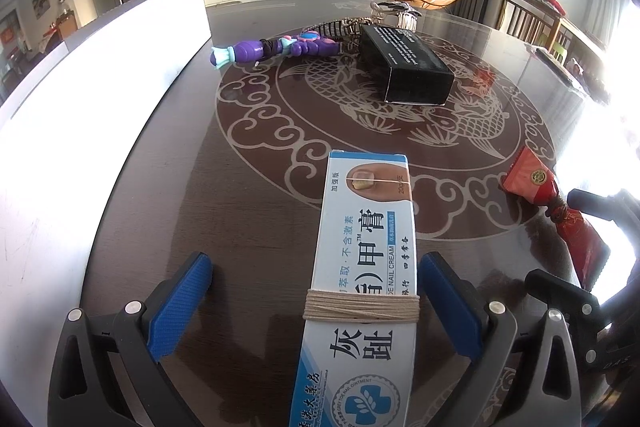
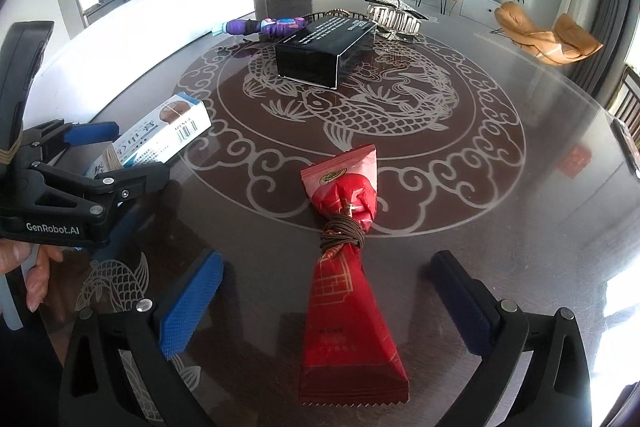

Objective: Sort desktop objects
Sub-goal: 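Carry nail cream box and red packet into the enclosure and open both tools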

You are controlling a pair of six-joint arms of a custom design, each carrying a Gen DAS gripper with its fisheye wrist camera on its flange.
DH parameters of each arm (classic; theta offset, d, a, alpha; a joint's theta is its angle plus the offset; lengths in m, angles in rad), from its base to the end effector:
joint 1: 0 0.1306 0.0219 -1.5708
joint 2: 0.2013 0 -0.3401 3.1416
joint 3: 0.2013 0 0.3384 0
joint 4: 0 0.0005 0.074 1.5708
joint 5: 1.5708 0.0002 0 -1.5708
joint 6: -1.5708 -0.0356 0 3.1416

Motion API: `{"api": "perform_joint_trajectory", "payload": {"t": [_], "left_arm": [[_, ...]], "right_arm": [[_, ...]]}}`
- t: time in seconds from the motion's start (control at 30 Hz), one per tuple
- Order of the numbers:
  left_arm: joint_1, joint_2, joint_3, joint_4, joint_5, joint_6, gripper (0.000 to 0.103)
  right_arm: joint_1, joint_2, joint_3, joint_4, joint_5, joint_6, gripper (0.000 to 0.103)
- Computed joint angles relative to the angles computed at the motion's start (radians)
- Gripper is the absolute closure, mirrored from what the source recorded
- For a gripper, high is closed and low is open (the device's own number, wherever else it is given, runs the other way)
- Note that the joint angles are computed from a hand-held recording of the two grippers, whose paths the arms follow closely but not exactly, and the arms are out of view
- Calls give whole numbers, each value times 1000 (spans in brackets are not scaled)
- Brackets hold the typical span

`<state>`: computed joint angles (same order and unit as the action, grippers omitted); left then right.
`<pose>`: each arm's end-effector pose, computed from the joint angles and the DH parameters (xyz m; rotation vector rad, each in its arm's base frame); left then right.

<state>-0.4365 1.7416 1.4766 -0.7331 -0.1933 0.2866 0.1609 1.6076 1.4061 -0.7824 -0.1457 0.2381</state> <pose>0.4839 -0.2188 0.2671 0.1179 2.5383 -0.0342 0.4869 0.0837 0.3023 -0.5595 2.4841 0.1559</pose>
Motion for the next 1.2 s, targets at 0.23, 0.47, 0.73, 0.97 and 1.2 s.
{"api": "perform_joint_trajectory", "payload": {"t": [0.23, 0.47, 0.73, 0.97, 1.2], "left_arm": [[17, 35, 89, -148, 80, -78, 0], [10, -85, -45, -57, 105, -96, 60], [65, -290, -147, -4, 167, -5, 60], [289, -381, -51, -116, 155, -55, 60], [532, -271, 2, -221, 127, -75, 60]], "right_arm": [[-24, 53, 126, -189, -14, 55, 15], [-66, 11, 137, -256, -87, 17, 83], [-23, -53, 146, -287, -133, -24, 83], [197, 76, 506, -334, -214, -78, 83], [434, 376, 951, -432, -239, -101, 83]]}}
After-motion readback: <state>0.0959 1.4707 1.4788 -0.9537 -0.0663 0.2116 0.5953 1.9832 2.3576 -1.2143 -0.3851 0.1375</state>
